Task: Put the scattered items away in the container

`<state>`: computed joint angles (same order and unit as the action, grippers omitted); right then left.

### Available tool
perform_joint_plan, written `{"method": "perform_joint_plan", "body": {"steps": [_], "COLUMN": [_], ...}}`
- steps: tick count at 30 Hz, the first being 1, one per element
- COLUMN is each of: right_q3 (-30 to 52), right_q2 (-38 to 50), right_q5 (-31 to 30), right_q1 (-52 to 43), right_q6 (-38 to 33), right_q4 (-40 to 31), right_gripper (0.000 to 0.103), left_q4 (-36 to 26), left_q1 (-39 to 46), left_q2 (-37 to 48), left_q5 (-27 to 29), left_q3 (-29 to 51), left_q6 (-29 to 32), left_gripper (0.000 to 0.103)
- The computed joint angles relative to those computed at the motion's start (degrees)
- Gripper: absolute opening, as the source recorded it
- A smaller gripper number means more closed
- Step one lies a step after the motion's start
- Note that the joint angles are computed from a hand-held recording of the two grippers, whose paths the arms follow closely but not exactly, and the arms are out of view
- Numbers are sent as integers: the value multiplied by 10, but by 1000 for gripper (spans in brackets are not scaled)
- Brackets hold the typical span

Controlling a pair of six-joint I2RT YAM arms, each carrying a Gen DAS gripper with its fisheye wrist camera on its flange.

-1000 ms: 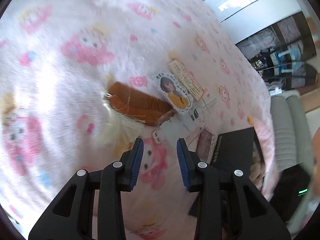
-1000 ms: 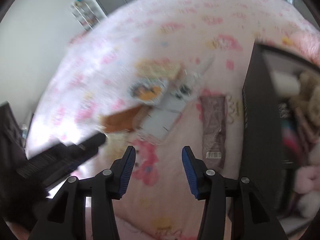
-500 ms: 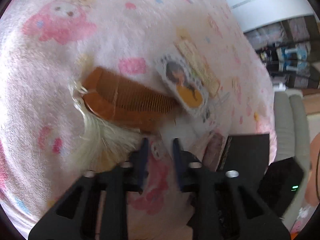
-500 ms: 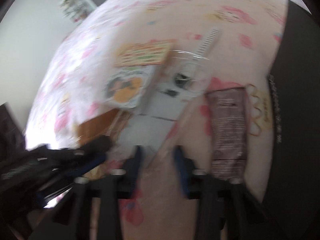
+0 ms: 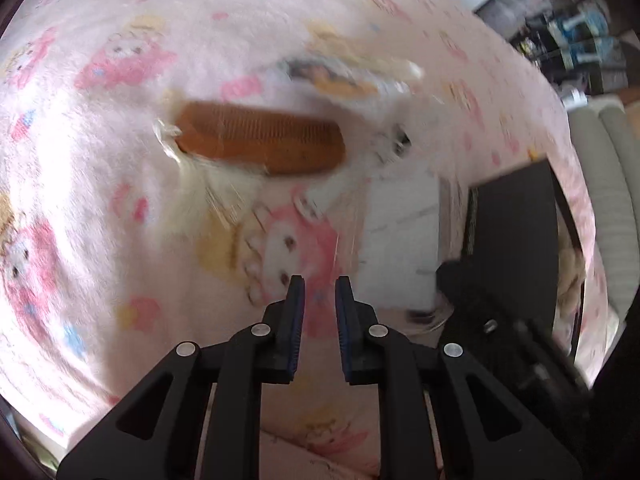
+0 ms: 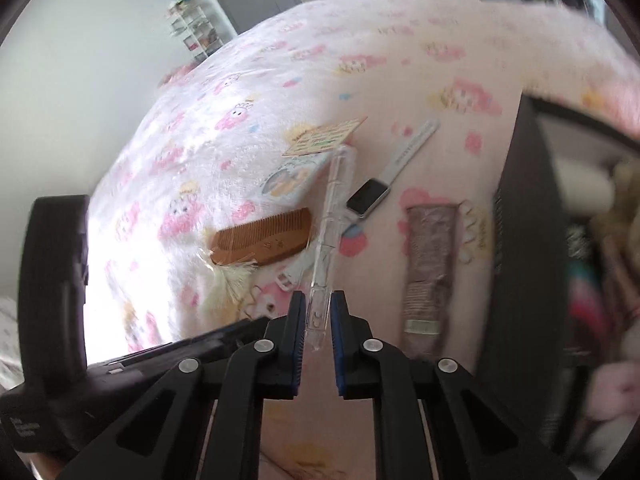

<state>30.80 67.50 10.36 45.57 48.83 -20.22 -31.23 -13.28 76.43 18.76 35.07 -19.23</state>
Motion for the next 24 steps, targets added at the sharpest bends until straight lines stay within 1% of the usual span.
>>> {"method": "perform_joint_plan", "body": {"steps": [2, 3, 5, 7, 9, 11, 13, 17, 21, 24], "right_q3": [-7, -9, -19, -29, -38, -56, -68, -98, -127, -117], "right_q2": [-26, -38, -66, -73, -88, -117, -146, -186, -202, -186], "right_q5": [-10, -7, -2, 5, 28, 51, 73, 101, 112, 129], "right_q1": [0, 6, 30, 55, 92, 136, 184, 266, 315, 335], "right_q6": [3, 7, 19, 24, 35, 58, 96, 179, 255, 267], "right_q4": [-16, -24, -37, -40, -58, -75, -108, -156, -163, -148], "right_gripper": [10, 10, 10, 9, 9, 9, 9, 9, 9, 9], "left_q4": [2, 8, 22, 33, 41, 53, 65, 54, 52, 49], "left_q1": [11, 30, 79, 127, 134, 112, 89, 80, 55, 19], "left_q2": [-32, -54, -79, -80, -75, -82, -91, -130, -144, -155], "left_q5": [6, 26, 92, 166, 204, 210, 217, 231, 251, 219], "left_q3": [-9, -19, -38, -57, -66, -71, -78, -91, -95, -96], "left_q6": [-4, -2, 7, 24, 34, 22, 10, 6, 18, 1], "left_gripper": [13, 13, 14, 17, 18, 19, 22, 25, 25, 25]}}
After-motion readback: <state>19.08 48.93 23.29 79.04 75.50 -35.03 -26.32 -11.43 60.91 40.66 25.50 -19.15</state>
